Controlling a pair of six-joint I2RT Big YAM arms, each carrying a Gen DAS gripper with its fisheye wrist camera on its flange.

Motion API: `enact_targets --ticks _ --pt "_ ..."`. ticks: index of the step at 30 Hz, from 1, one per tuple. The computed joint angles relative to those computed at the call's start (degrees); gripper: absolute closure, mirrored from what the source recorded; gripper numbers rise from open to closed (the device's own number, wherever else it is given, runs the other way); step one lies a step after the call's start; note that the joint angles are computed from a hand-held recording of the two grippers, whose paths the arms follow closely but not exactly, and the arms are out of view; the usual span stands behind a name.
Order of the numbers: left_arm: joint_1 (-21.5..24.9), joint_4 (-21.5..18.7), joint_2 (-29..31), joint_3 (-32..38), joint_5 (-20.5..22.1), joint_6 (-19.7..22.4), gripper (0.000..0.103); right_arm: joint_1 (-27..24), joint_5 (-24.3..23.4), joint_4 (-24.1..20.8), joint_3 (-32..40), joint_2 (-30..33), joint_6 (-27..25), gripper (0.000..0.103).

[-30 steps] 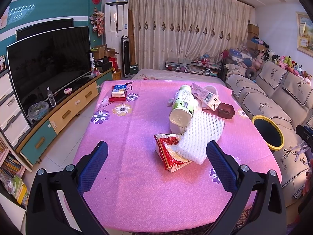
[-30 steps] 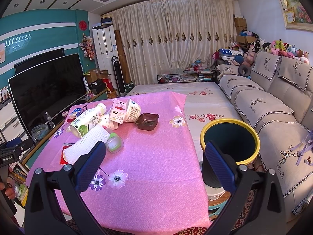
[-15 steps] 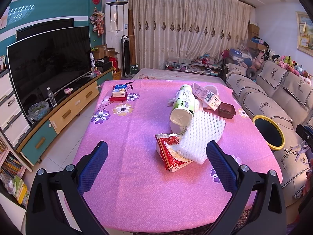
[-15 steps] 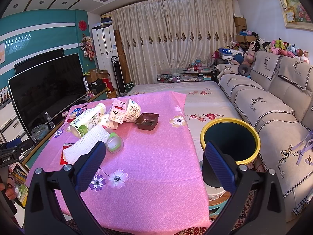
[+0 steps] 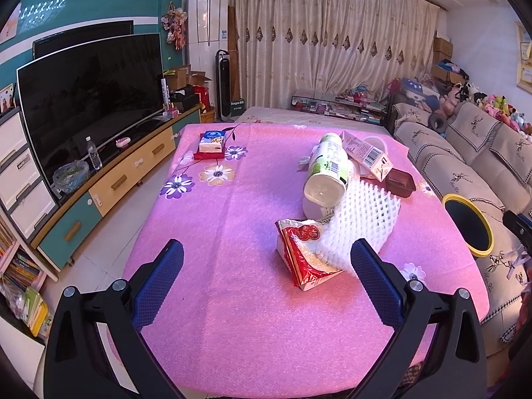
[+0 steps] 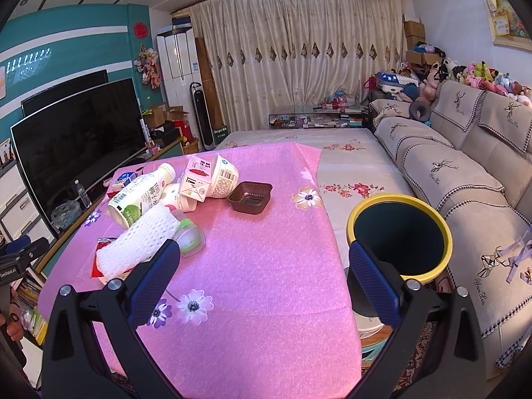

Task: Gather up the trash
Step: 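Grasp the small brown plastic tray with the right gripper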

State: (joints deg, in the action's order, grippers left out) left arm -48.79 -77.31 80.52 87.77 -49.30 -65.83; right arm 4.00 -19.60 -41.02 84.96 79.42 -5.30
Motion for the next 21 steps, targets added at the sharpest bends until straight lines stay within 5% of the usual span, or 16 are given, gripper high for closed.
enact_targets --ticks 9,14,17,21 --pt "2.12 4.63 -0.40 -2.60 1.18 3.50 0.004 3.41 3.03 -7.97 16.67 16.03 -0.71 0.008" --pt "3.38 9.07 -1.05 -3.94 1.28 6.26 0.004 4.77 3.88 -16.55 31.96 28.20 0.39 0.045" --pt "4.16 11.01 -0.86 -4.16 1.46 8.16 0.004 5.55 5.86 -21.77 41.51 35.22 1.34 0.058" --pt "5.21 12.16 -0.13 -4.03 1.52 10.14 0.004 6.14 5.71 -28.21 52.22 42.71 2.37 0.061"
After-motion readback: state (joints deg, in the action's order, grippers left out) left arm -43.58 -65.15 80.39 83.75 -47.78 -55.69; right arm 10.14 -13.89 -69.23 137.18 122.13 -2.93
